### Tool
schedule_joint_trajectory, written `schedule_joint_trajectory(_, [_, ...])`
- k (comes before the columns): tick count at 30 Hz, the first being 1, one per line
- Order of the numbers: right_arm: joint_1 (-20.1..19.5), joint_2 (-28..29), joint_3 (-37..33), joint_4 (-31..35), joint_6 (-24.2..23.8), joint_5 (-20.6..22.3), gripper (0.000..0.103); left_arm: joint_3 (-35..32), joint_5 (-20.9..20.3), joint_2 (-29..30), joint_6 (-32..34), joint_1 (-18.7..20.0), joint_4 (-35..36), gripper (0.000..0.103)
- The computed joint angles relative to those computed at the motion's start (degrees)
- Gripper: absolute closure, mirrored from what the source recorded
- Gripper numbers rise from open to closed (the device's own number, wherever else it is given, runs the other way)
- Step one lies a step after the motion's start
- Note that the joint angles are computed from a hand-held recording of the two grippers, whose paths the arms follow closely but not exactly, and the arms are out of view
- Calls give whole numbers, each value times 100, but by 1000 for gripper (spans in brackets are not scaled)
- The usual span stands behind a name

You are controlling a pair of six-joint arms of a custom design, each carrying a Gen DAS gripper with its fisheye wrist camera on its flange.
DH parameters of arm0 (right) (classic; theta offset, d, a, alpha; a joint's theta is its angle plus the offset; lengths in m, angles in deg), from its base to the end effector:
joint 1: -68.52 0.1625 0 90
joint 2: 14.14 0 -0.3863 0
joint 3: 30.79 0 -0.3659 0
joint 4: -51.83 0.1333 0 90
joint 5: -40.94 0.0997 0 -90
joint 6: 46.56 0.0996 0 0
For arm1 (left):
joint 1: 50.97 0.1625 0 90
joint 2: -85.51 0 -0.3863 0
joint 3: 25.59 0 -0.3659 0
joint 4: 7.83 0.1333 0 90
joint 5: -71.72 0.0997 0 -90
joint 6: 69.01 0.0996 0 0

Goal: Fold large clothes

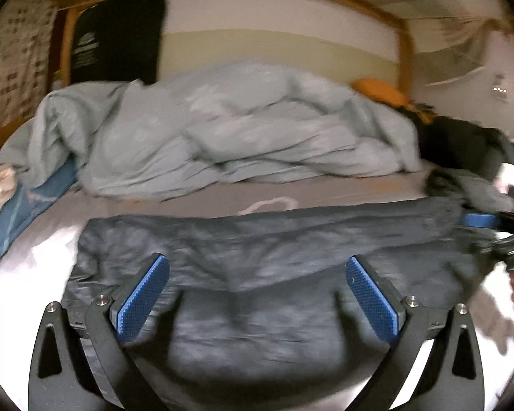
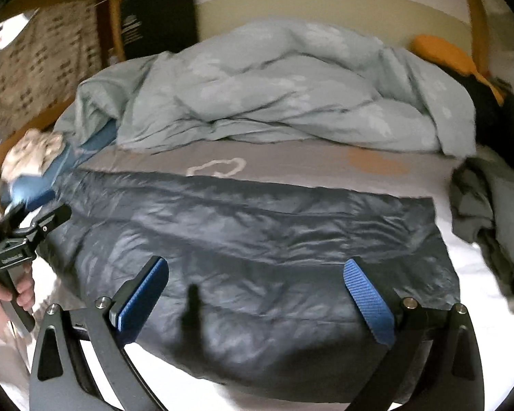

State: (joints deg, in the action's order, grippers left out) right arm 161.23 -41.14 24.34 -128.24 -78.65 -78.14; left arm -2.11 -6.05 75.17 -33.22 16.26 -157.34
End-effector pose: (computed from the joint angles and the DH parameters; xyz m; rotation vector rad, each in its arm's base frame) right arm 0.1222 -0.7857 0.2124 0.3260 -2.1677 1.1150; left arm -0.1965 -0.8671 0.1537 1.1847 2.3603 -1.0906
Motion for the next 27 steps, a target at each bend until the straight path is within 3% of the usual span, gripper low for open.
schedule_joint_trajectory(3, [64,41,58,-25,-144,85,1,588,-515,-334,-91,2,189,1])
schedule_joint_trajectory(7, [89,4,116,177,-79,274,5,973,-693,-486,-4,-47,414,1])
schedule_joint_trajectory(9, [84,-17,148,227,-39,313,7,1085,-779,-525,156,-64,555,11])
schedule_joint_trajectory(10, [82,-17,149,249,-32,328,8,1081,-738,-514,232,-82,666,23])
schedule_joint_trajectory(12, [77,3,124,275,-39,313,8,1113,-160,-429,372,-189,604,35])
schedule_joint_trajectory(14, [66,18,112,274,-36,321,10,994,-45,-321,348,-179,694,46])
schedule_joint_trajectory(17, [51,2,97,483,-18,417,19,568,-205,-109,92,-89,1054,45])
schedule_joint_trajectory(22, [84,25,157,533,-336,603,22,-289,-98,366,-3,-21,1695,42])
schedule_joint_trajectory(25, [101,35,155,662,-276,685,23,-367,-94,424,63,-23,1753,34])
schedule_joint_trajectory(27, [108,52,127,753,-175,723,25,40,42,265,177,-64,1441,30])
